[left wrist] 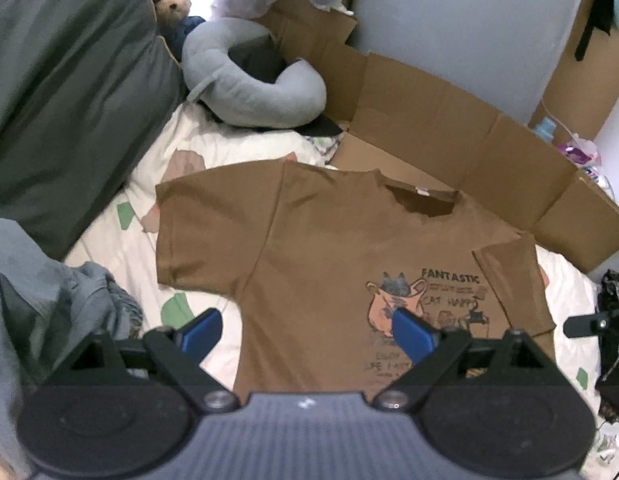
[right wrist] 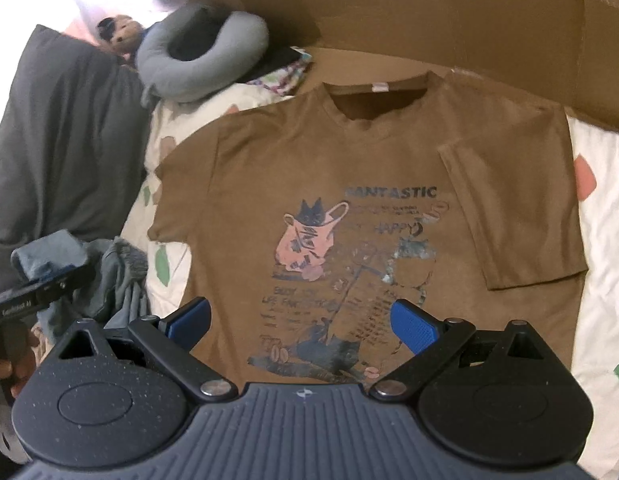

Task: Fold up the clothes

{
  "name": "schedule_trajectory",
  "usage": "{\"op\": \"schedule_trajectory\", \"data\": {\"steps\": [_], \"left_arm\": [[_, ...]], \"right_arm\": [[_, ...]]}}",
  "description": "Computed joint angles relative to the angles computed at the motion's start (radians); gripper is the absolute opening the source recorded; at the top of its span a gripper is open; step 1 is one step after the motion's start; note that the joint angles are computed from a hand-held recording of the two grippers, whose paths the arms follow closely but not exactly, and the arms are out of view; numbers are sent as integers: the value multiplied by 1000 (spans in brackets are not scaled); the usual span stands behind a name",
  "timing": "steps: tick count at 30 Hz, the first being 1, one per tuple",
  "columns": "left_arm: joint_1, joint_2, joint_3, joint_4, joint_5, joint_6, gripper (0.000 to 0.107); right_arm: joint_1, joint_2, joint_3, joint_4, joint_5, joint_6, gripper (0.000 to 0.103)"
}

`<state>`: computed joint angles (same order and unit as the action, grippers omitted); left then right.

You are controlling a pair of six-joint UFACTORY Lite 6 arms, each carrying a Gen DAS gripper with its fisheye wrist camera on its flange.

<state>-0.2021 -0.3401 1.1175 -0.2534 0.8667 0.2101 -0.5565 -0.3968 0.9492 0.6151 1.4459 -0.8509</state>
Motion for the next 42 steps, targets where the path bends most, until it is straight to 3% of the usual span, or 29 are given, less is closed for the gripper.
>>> {"op": "schedule_trajectory", "data": {"steps": [12, 22, 26, 29, 31, 34, 42], "left_arm": [[21, 51, -168, -30, -208, 48, 93], [108, 113, -259, -167, -371, 156, 81], [165, 175, -271, -289, -416, 275, 78], [217, 246, -270, -447, -447, 405, 68], [239, 304, -263, -548, -469, 484, 52], [269, 393, -246, -722, -490, 616, 42], [317, 522, -220, -1128, -529, 907, 43]], "right_arm": [[140, 34, -138, 21, -243, -32, 99], [266, -16, -233, 109, -355, -53, 99], [316, -34, -279, 102, -390, -50, 99], [333, -56, -320, 88, -403, -55, 99], [340, -63, -343, 75, -411, -59, 99], [332, -67, -377, 62, -420, -78, 99], [315, -59, -432, 48, -437, -122, 99]]}}
